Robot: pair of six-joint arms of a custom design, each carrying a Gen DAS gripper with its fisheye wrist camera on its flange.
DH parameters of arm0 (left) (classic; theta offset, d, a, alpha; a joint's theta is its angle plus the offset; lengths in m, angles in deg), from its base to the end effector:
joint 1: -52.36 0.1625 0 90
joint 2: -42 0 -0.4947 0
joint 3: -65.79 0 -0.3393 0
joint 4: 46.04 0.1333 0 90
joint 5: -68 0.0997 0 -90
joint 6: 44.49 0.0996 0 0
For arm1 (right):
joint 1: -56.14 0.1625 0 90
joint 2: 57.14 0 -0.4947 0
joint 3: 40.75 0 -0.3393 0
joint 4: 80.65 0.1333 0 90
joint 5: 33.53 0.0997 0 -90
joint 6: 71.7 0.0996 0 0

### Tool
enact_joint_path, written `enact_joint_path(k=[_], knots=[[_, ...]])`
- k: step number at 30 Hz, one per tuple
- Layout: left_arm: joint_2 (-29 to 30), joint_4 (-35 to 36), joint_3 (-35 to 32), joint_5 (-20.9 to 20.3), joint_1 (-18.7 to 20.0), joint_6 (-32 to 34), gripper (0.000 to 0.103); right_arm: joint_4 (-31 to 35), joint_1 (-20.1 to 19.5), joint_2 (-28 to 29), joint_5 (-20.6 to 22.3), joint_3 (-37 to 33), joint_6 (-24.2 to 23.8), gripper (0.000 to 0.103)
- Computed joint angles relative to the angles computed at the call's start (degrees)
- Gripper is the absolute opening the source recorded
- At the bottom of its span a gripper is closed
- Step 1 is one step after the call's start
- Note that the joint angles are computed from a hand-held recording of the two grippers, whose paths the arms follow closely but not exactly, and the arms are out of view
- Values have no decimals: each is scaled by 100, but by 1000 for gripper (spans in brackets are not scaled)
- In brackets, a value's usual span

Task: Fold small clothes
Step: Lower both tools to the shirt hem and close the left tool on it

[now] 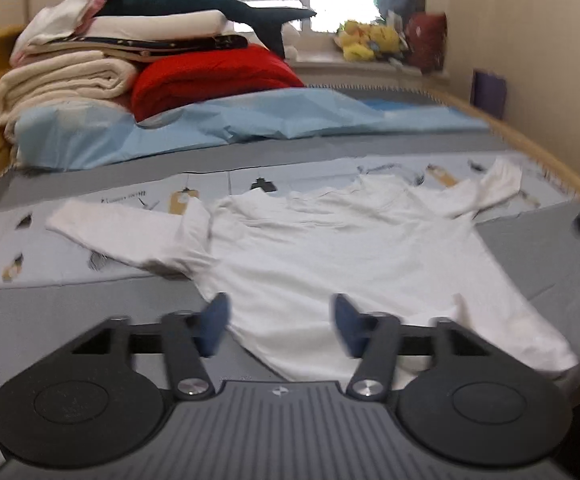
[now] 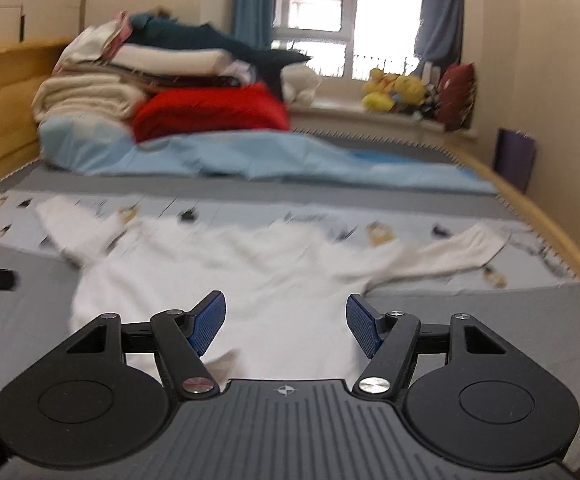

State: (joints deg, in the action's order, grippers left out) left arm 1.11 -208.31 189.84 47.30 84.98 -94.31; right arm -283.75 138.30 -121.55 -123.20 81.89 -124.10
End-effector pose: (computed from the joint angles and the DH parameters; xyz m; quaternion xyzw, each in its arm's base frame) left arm -0.3038 -0.4633 0.0960 0.1078 0.8136 -0.4092 0.3987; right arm 0.0602 -0.5444 0.3444 0.3377 -0.8208 0.3998 0.2290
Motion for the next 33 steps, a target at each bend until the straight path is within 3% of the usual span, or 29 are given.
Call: enact_joint_path(k=[2, 3, 6, 8, 13, 19, 27, 28, 29, 30, 33], knots=[[-21, -867, 87, -344, 232, 602, 43, 201, -37, 100, -206, -336, -142, 53], [-14, -1084, 98, -572, 394, 615, 43, 376, -93, 169, -309, -501, 4, 49], [-58, -582, -207, -1461, 922, 7, 43, 926, -30, 331, -1066, -914, 347, 40], [-10, -418, -456, -1998, 1191, -117, 43, 1002, 22, 429, -1436, -1013, 210, 40], [145, -33, -1001, -2754, 1590, -32, 44, 2260, -24, 712, -2232, -1571, 529, 40], [372, 711, -1497, -2951, 1906, -449, 46, 2955, -70, 905, -2664, -1958, 904, 40], [439, 1020, -1632, -3398, 2098, -554, 43, 3821, -97, 1041, -3157, -2206, 1133, 41], [434, 981, -1603, -3403, 2084, -439, 37, 3929, -90, 1057, -3211, -2220, 1145, 41], [415, 955, -1565, -3445, 2073, -326, 12, 4015, -82, 1069, -3272, -2221, 1141, 41], [388, 966, -1518, -3454, 2048, -279, 6, 4048, -74, 1084, -3326, -2212, 1116, 41], [140, 850, -1148, -3224, 1876, -117, 4, 4060, -51, 1097, -3457, -2132, 999, 41]])
